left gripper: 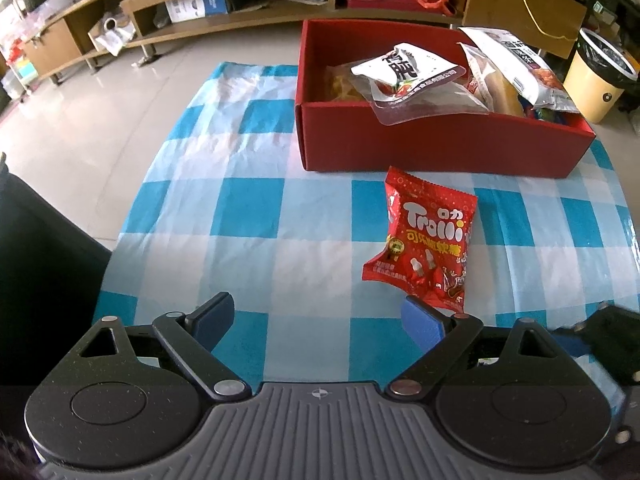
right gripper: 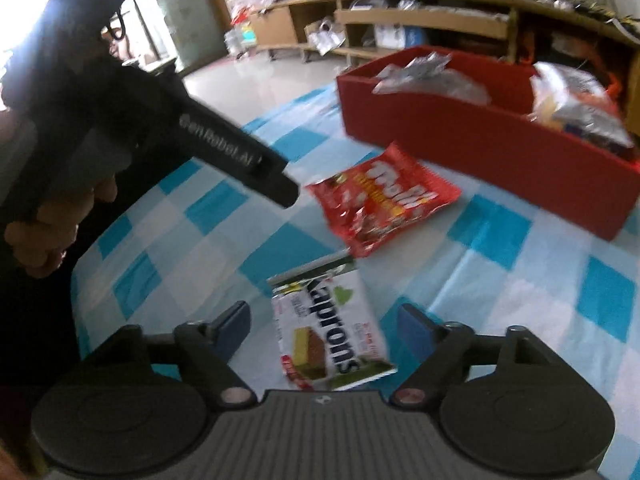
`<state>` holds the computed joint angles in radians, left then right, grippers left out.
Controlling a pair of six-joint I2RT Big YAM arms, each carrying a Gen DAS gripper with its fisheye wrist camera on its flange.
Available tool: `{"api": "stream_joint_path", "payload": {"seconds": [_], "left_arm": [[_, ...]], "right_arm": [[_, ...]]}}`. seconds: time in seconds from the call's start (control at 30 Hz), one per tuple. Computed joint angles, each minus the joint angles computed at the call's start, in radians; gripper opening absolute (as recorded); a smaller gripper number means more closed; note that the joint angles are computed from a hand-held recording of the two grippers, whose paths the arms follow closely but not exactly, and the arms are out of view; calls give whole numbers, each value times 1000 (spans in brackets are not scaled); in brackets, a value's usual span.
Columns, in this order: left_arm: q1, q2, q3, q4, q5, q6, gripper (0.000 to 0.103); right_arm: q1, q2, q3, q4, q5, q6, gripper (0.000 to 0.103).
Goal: Organize snacks
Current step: 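Close the left gripper on the Trolli packet while the right gripper grasps the Kaprons wafer packet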
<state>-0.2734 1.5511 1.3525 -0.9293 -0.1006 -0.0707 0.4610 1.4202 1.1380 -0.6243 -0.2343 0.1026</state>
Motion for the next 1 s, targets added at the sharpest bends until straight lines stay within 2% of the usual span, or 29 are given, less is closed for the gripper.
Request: {"api": "stream_joint_path", "payload": {"seconds": [0.1,0.13,0.2,0.27,0.43,0.73,0.83,0.93,1.0], "left_arm": [[3,7,4,-8,10,-4,94],[3,10,4,-11,11,-3,94],[-1,19,6,-18,7,1,94],[-8,29,10,-23,4,2,94],[-36,68,45,-36,47,2,94],[-98,181,134,-24,-18,-28,98],[-89,194,145,-23,15,-42,99],[-82,184,137,-18,43,-31,88],[-84,169,129,-19,52,-12,71]], "right_arm": [[13,26,15,-13,19,-37,75],[18,30,20,-15,32,-46,72],[30,29,23,-19,77,-48,61],[31,24,25,-34,84,-59,58],[10,-18,3,-70,99,-16,57],[-65,-64,-24,-67,98,90,57],[-72,-52,-11,-80,87,105,57],[-81,-46,-6,-83,84,116,57],[-88,-48,-7,-81,78,120,57]]}}
